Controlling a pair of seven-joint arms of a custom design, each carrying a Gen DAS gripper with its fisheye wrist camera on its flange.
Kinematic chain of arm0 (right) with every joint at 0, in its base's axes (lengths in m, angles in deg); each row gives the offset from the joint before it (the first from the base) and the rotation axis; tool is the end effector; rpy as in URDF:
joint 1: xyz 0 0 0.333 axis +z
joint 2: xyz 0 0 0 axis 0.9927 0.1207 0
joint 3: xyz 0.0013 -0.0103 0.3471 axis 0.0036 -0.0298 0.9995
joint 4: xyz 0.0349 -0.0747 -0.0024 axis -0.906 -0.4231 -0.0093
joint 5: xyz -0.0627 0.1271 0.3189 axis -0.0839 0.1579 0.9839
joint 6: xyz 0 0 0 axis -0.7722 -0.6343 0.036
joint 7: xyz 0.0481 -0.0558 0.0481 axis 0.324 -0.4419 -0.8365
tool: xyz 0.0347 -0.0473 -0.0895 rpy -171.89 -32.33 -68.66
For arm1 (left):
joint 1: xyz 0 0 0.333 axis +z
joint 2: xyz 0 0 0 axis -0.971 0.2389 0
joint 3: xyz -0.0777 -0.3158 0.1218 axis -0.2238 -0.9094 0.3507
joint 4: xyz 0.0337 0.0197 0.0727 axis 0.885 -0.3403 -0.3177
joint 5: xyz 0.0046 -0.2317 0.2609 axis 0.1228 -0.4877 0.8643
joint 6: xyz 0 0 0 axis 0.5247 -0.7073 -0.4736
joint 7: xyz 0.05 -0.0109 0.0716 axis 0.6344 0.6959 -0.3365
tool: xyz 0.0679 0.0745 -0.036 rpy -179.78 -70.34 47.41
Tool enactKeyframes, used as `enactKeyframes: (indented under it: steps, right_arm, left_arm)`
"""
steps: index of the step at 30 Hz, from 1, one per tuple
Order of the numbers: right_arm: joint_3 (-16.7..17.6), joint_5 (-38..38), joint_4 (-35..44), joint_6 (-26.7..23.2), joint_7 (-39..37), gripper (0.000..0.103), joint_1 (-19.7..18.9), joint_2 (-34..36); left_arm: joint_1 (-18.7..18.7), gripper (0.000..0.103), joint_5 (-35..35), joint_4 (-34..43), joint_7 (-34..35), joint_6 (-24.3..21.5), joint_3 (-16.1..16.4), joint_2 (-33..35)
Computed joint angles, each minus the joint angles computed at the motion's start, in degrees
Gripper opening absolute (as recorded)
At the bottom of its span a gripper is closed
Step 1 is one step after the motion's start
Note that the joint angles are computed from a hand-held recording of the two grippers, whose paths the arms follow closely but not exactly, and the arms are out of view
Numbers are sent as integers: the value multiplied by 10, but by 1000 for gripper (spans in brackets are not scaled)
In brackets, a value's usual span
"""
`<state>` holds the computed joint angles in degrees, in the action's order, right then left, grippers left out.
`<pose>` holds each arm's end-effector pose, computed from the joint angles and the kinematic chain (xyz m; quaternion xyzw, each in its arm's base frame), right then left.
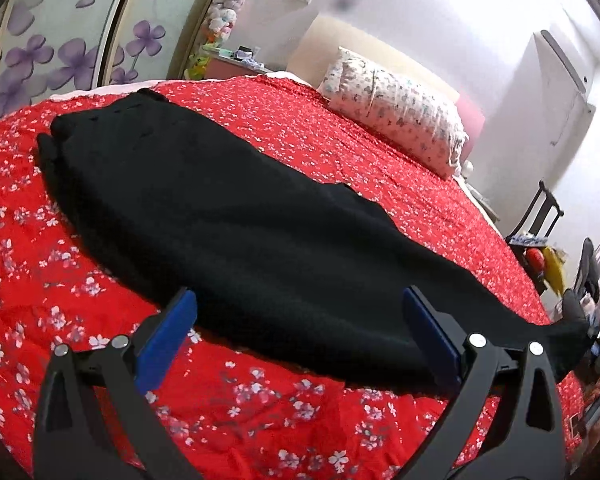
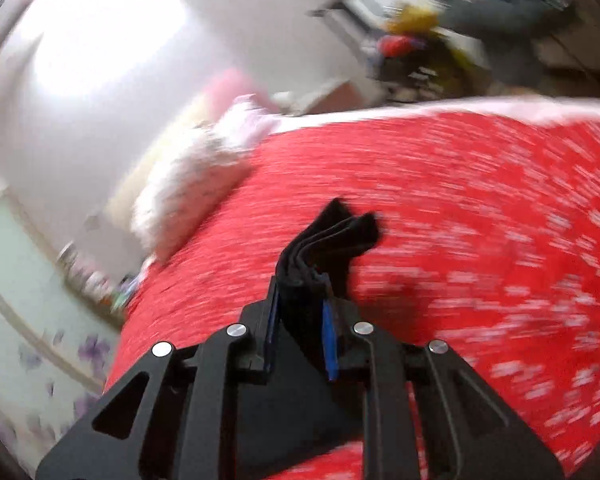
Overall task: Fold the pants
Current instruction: 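Lift the held pants edge with the right tool and fold it over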
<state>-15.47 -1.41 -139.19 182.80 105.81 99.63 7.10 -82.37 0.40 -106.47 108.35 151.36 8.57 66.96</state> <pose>0.5366 0.1547 0.5195 -0.4170 0.7093 -0.1685 0.5428 0.4377 -0.0702 0.4529 -0.7561 0.4430 -0.4186 0.2385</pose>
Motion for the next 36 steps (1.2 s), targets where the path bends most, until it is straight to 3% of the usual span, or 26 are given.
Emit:
enactKeyframes:
  steps: [5,8,10,12,14,18,22,24,26,31,34,36]
  right_arm:
    - [84,-119,141,-52,42,19,-7,69]
    - [186,-214,263,-111,75,19,-42,163]
    - [220,-217,329,-166,61,19,-31,218]
    - [249,-212,414,-272,34,19,-11,284]
    - [224,-202,465,-346,30,19,30,315]
    - [182,-177,469,-301,39,19,66,317]
    - [204,-164,480,-262,-11,19,71,314]
    - [217,-166,512,-307,-47,19,79,330]
    - [203,-158,558,-378,-58,19,101,355]
    - [171,-122,545,-324,-59,19,128,350]
    - [154,-122,588,-388,-88,19,154,367]
    - [120,-132,647,-479,-96,20,186,394]
  left_arm:
    - [4,101,73,-21,-74,20,18,-4]
    - [10,101,104,-30,-111,29,23,-6]
    - [14,101,125,-35,-133,32,27,-8]
    - [18,101,142,-41,-153,36,31,-10]
    - [22,101,156,-46,-169,40,33,-11]
    - [28,101,168,-44,-178,37,31,-10]
    - [30,101,158,-44,-173,44,27,-10]
    - [31,101,138,-44,-164,50,24,-10]
    - [31,101,127,-48,-168,60,24,-10]
    - [33,101,103,-50,-166,64,22,-13]
    - [32,101,88,-49,-155,63,19,-14]
    - [32,101,77,-49,-147,63,17,-16]
